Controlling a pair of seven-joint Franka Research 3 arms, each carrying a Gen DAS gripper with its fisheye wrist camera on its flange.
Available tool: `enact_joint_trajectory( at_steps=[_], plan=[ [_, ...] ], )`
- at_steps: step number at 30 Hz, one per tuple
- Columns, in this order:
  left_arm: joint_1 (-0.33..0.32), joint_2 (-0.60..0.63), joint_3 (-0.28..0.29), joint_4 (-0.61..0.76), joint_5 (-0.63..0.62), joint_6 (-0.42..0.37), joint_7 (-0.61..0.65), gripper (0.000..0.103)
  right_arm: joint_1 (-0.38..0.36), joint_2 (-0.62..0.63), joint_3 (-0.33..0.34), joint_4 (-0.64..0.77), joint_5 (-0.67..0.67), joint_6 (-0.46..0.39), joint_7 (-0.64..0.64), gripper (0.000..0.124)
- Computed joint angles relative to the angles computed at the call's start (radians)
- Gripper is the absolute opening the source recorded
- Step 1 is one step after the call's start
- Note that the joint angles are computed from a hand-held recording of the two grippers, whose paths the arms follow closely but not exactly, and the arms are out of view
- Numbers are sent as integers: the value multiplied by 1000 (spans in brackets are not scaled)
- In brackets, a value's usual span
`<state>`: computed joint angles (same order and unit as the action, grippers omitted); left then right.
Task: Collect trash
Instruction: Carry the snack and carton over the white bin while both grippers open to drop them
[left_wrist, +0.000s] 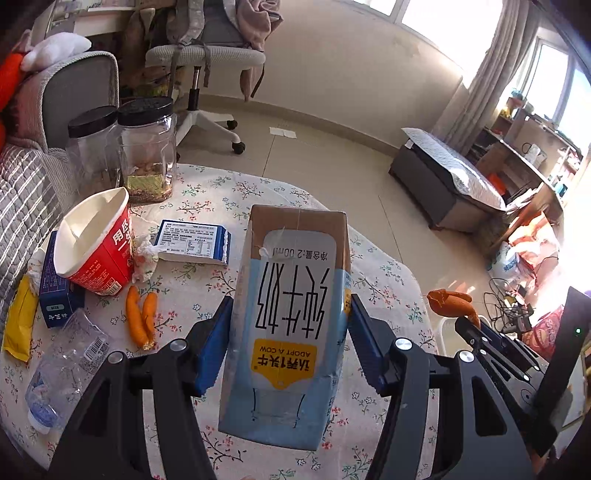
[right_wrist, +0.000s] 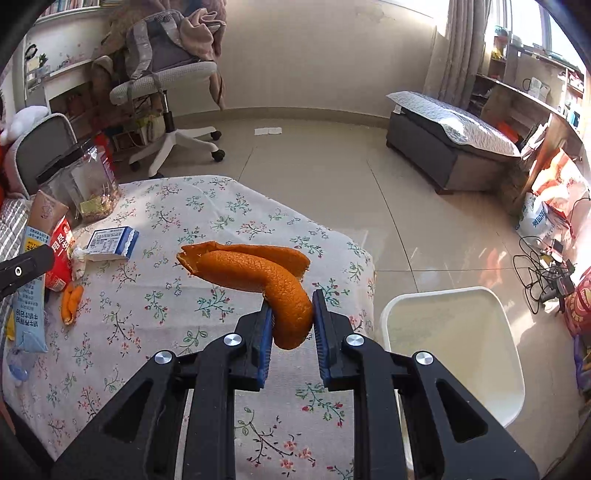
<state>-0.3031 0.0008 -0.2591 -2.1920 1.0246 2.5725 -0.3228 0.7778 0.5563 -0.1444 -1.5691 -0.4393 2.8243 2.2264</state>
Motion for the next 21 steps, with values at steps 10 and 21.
enact_joint_trajectory(
  at_steps=[10, 21],
  plan=[
    [-96, 196, 3, 239, -57, -50, 159, 60, -61, -35, -61, -58, -64, -147, 219, 21],
    [-205, 421, 56, 516, -190, -50, 379, 60, -83, -121, -116, -165, -264, -147, 563, 79]
  ],
)
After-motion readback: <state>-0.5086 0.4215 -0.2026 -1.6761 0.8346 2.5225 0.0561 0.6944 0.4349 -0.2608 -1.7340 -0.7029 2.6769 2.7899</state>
